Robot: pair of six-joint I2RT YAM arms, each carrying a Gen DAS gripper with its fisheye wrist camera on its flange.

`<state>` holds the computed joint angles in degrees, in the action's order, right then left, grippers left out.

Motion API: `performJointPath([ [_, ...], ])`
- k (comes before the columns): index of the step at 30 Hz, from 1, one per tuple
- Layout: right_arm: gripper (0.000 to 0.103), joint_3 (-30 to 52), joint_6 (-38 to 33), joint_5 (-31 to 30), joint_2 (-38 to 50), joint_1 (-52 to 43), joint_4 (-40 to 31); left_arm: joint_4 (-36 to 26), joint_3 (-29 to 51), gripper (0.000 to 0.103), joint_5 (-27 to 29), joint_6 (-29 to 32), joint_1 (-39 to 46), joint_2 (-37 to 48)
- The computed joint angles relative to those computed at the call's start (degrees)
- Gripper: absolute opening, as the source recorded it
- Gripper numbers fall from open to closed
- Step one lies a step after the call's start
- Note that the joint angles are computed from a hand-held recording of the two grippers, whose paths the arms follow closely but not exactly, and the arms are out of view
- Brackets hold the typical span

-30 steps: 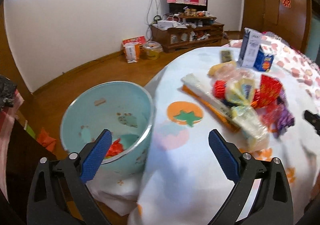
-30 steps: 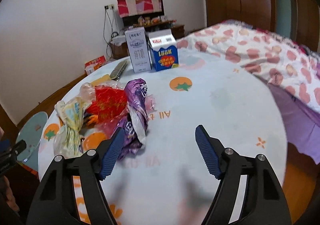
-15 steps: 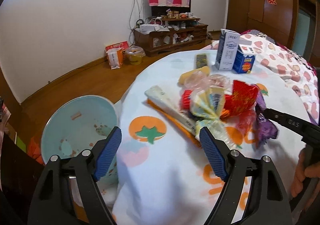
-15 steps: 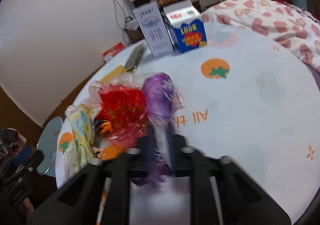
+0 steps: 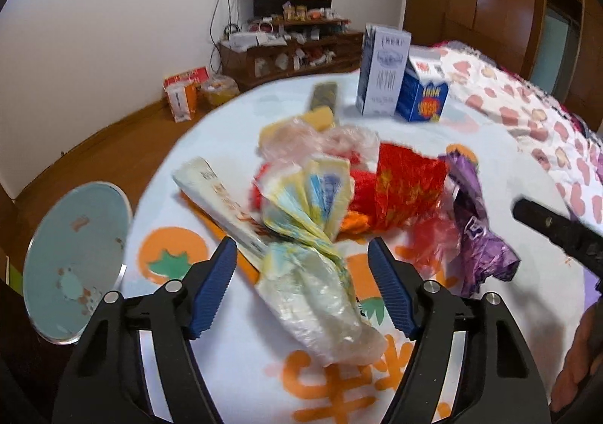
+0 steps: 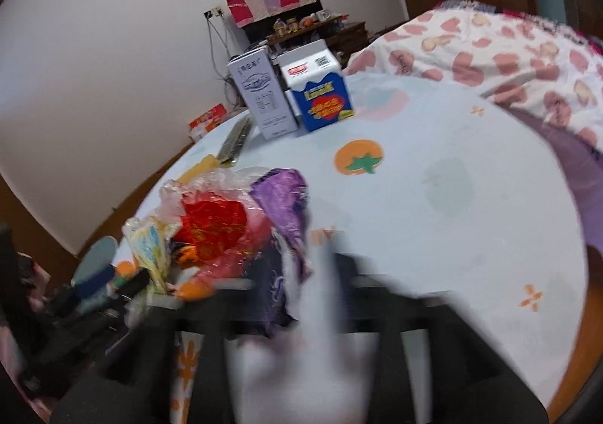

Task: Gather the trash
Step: 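Grasp the clear snack bag with the left tool while the right tool grasps the purple wrapper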

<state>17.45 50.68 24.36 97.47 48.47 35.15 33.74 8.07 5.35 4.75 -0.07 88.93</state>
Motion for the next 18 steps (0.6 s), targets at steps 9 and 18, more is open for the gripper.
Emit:
performJointPath([
  [9, 0.024, 8.6, -0.6, -10.1, 12.1, -3.8, -0.8, 3.1, 2.0, 0.043, 1.7, -0.4, 1.6, 7.7],
  [18, 0.014, 2.3, 2.2, 5.5, -2.9, 5.0, -6.7, -5.6, -3.5, 0.042, 7.3, 3.4, 7.9, -12.4],
])
